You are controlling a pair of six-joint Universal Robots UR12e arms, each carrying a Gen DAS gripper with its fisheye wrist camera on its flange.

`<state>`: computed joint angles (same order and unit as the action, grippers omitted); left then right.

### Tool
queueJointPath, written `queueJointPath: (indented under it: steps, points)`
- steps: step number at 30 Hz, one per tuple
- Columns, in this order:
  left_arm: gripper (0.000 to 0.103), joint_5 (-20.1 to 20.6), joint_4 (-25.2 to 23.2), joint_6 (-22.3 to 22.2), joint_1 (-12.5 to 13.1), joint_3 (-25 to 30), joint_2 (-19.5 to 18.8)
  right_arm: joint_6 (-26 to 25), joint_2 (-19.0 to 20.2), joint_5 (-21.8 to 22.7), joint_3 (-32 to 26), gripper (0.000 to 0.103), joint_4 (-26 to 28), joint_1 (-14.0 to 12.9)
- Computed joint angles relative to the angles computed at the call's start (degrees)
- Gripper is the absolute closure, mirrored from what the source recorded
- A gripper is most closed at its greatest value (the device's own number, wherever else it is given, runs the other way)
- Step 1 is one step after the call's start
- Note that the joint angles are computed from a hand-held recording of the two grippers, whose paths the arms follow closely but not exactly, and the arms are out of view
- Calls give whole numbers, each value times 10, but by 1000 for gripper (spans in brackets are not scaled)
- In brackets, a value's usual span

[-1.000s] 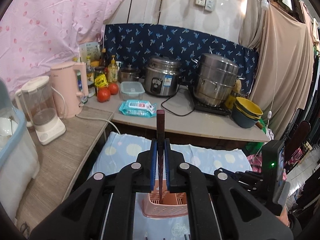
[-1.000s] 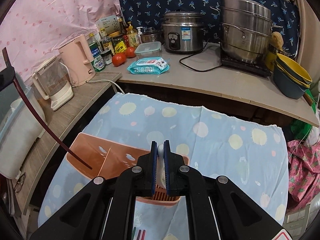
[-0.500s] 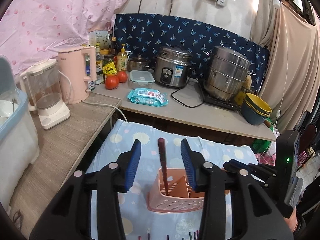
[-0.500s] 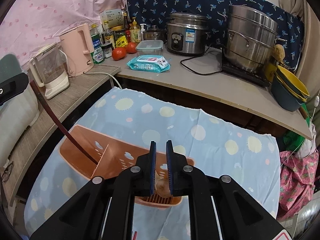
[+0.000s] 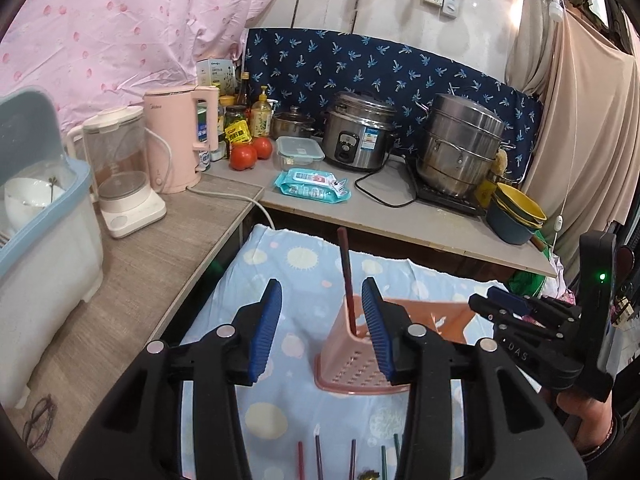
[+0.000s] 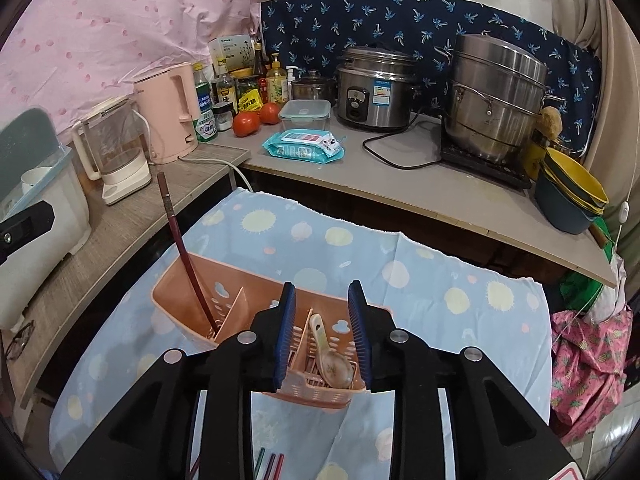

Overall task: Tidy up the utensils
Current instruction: 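Lower the white spoon into the pink basket with the right tool while the left tool inserts the chopstick, then open both tools and move them back toward the remaining chopsticks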

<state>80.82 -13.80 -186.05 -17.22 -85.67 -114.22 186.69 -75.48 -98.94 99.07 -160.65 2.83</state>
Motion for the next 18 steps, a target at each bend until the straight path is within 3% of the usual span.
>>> queueJointPath:
  steps: [9,18]
  points:
    - [63,4,-2,10,8,-58,31,1,-21,-30,37,70,-15,20]
    - [63,13,-48,26,15,-114,52,28,-49,-18,95,65,-15,31]
